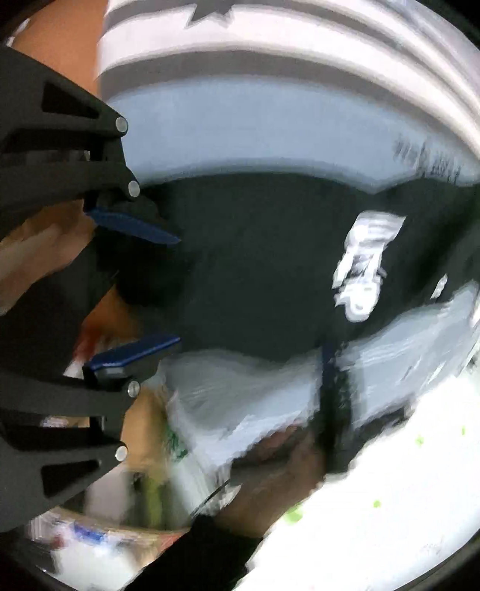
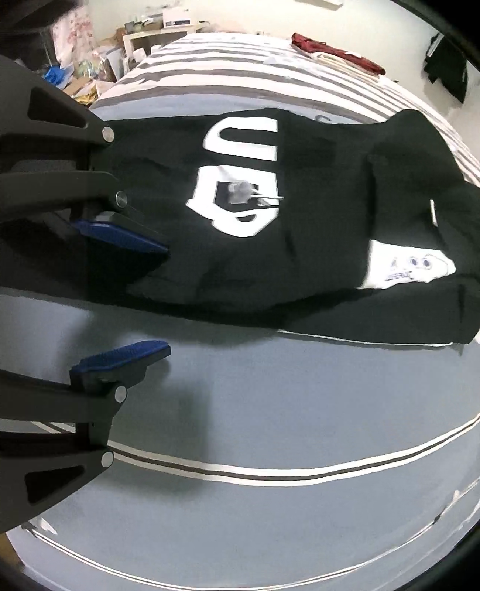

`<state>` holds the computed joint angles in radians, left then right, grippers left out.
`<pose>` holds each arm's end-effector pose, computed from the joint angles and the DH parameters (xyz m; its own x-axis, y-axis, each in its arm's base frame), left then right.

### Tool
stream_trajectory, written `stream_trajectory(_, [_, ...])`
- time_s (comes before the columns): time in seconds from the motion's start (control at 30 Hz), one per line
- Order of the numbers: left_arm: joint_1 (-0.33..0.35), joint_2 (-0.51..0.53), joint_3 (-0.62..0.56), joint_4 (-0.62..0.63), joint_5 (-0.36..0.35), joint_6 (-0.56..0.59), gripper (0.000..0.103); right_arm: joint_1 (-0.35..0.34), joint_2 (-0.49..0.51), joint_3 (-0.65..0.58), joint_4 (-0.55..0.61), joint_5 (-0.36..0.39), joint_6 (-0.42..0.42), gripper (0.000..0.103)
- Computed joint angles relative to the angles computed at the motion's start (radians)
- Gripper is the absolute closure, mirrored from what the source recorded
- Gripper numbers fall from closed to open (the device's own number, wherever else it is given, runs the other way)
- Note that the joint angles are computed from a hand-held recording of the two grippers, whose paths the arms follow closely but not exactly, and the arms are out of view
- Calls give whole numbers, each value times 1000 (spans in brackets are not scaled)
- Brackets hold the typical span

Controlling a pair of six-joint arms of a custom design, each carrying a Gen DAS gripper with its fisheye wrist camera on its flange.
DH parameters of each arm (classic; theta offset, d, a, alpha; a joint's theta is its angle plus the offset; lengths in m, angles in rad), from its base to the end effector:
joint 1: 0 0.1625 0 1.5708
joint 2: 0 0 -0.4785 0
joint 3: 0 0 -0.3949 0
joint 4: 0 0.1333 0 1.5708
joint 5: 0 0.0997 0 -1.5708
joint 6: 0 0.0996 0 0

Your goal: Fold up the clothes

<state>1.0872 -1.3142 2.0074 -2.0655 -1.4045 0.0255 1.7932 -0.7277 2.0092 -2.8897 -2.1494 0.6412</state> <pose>-0.1015 -0.5155 0.2570 -0.8460 0.5094 -0.1572 0.4776 0.8552 0.2013 0.2032 -0.5412 0.0227 -0.7899 0.4510 0.4156 0.3145 0.8796 -0.3568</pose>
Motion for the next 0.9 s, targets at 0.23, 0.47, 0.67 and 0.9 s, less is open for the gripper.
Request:
stream_trajectory(0.23, [34,228,-88,-356,198,-8,54,52,12,60,-86,49,52,58])
stream_trajectory(0.47, [20,359,-171,-464,237,54,54,98,114,75,-190,104,67,70])
stream_trajectory(0.67, [6,381,-191,-479,243,91,54,136,119,77,-117,89,27,102])
stream_trajectory(0.9, [21,388,-219,-449,271,44,54,106,114,127,-100,158,107,90])
